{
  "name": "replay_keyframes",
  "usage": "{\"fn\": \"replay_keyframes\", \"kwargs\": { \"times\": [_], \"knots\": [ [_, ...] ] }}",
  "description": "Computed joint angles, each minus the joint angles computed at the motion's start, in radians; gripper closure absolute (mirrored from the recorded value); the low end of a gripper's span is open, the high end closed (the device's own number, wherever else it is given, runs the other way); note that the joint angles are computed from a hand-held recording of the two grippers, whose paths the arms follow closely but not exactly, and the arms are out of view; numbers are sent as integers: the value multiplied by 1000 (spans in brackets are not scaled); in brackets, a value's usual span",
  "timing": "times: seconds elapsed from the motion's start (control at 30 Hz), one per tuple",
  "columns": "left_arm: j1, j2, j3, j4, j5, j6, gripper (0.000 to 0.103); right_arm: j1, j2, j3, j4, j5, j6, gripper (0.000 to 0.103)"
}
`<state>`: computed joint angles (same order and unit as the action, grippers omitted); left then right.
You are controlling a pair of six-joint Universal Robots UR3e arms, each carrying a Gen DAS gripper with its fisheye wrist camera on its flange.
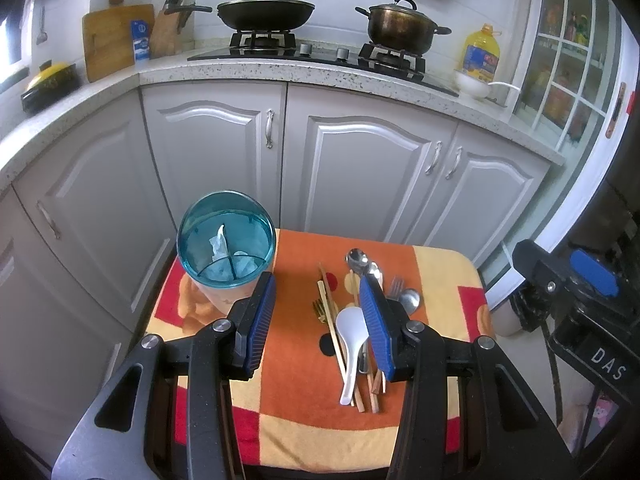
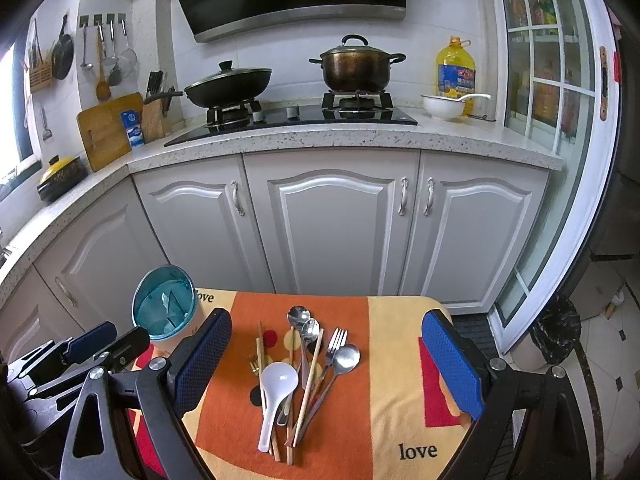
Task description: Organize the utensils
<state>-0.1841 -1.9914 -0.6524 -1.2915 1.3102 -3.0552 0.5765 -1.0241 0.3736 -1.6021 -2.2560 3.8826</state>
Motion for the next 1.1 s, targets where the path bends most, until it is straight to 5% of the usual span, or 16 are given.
{"fn": "replay_keyframes", "kwargs": {
  "times": [1.1],
  "knots": [
    [-3,-69,121,-90,4,4,60,-18,5,-6,12,54,-15,7]
  ]
}}
